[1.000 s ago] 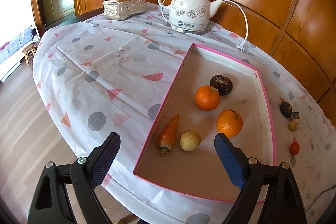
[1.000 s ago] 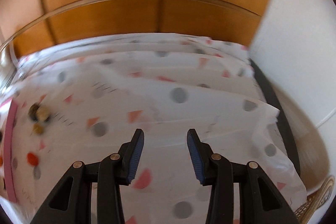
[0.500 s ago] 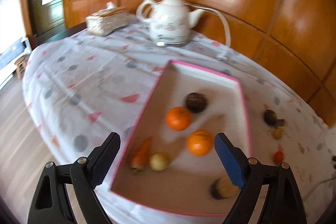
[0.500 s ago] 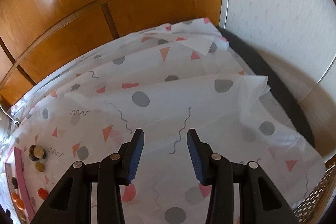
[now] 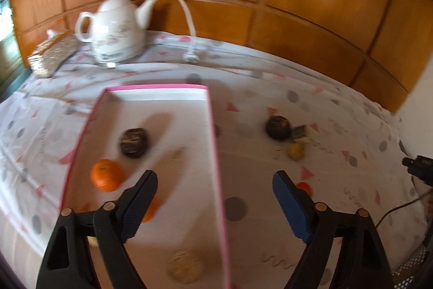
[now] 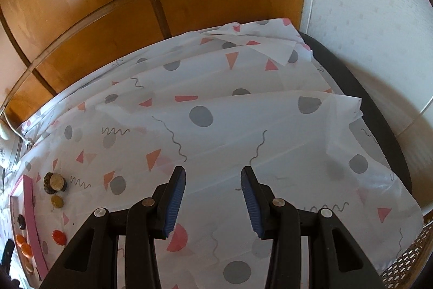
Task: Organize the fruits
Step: 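Move the left tool to the small yellow fruit, then grasp the small yellow fruit with the left tool and lift it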
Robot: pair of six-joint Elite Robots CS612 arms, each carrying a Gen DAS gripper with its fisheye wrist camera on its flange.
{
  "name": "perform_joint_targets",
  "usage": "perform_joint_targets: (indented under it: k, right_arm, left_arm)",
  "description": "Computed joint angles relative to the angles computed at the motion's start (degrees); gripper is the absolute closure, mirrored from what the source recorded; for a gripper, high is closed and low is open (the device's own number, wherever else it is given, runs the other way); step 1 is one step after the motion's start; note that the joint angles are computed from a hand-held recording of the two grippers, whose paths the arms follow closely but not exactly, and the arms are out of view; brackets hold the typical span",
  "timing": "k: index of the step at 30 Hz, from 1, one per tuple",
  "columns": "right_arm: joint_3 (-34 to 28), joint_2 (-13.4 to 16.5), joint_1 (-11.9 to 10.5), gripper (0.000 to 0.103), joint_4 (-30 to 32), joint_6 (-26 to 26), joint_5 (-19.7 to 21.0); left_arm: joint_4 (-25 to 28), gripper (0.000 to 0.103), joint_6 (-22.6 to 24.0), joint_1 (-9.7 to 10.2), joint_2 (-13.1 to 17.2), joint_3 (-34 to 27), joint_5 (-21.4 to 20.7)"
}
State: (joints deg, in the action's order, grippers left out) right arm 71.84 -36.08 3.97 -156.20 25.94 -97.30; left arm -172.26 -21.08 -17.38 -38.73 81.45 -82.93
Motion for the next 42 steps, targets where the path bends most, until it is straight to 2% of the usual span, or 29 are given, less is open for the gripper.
perform_joint_targets:
  k: [1,3,5,8,11,18,21,25,26,27,29,30,32,36,42]
  right_arm:
    - [0.0,0.0,0.0,0.06,0.0,-0.2,0.2]
    - [-0.1,0.1,-0.1,0.06,0.1,-0.4,0.7]
    - [-0.2,0.1,-0.1,0.06,0.2,-0.6,1.2]
    - [-0.2,0.1,-0.1,0.06,0.1,-1.0,1.9]
    - [-0.2,0.1,-0.1,0.06,0.0,-1.3,2.4]
    - [-0.7,0.3,-0.1,0.06,0.8,-1.9,3.1]
    - [-1.0,0.4,-0.1,0.06,1.6,-1.8,3.2]
    - [-1.3,0.6,-0.2,0.06,2.4,-1.2,2.4]
    - [-1.3,0.6,-0.2,0.06,2.7,-0.7,1.8]
    - [-1.2,0.5,-0.3,0.06,2.6,0.2,1.0]
    - [-0.1,0.0,-0.7,0.06,0.9,4.0,-0.7]
    - [0.8,-0.4,-1.0,0.06,-0.2,6.8,-1.7]
    - [2.3,-1.1,-1.6,0.06,-1.5,11.3,-2.4]
    - [4.8,-2.1,-3.0,0.06,-3.3,19.7,-1.1]
    - [6.0,-2.6,-3.6,0.06,-3.1,24.4,-2.2]
  left_arm:
    - [0.8,0.023,0.6,-0.04,0.3,-0.7,-1.0]
    - [3.0,0.037,2.1,-0.19,1.2,-2.6,-2.8]
    - [4.9,0.045,3.6,-0.36,2.1,-4.4,-4.9]
    - [6.9,0.05,5.3,-0.64,3.6,-7.1,-7.8]
    - [10.7,0.05,6.3,-0.83,5.5,-10.9,-10.9]
    - [19.9,0.05,9.8,-1.55,10.7,-20.8,-13.4]
    - [24.0,0.051,8.8,-1.55,13.0,-24.9,-14.0]
    - [22.8,0.052,9.0,-1.89,14.3,-26.5,-12.7]
    - [22.5,0.057,9.0,-1.96,14.5,-26.7,-12.4]
    - [22.2,0.066,8.9,-2.01,14.5,-26.6,-11.7]
    - [21.4,0.073,8.1,-1.89,14.5,-26.3,-11.1]
    - [20.9,0.074,7.1,-1.49,14.3,-26.0,-12.6]
    - [19.9,0.074,5.7,-1.2,13.4,-24.3,-12.8]
    - [15.3,0.074,4.1,-0.94,11.3,-20.2,-12.6]
    - [8.2,0.074,1.1,-0.55,7.5,-13.3,-10.3]
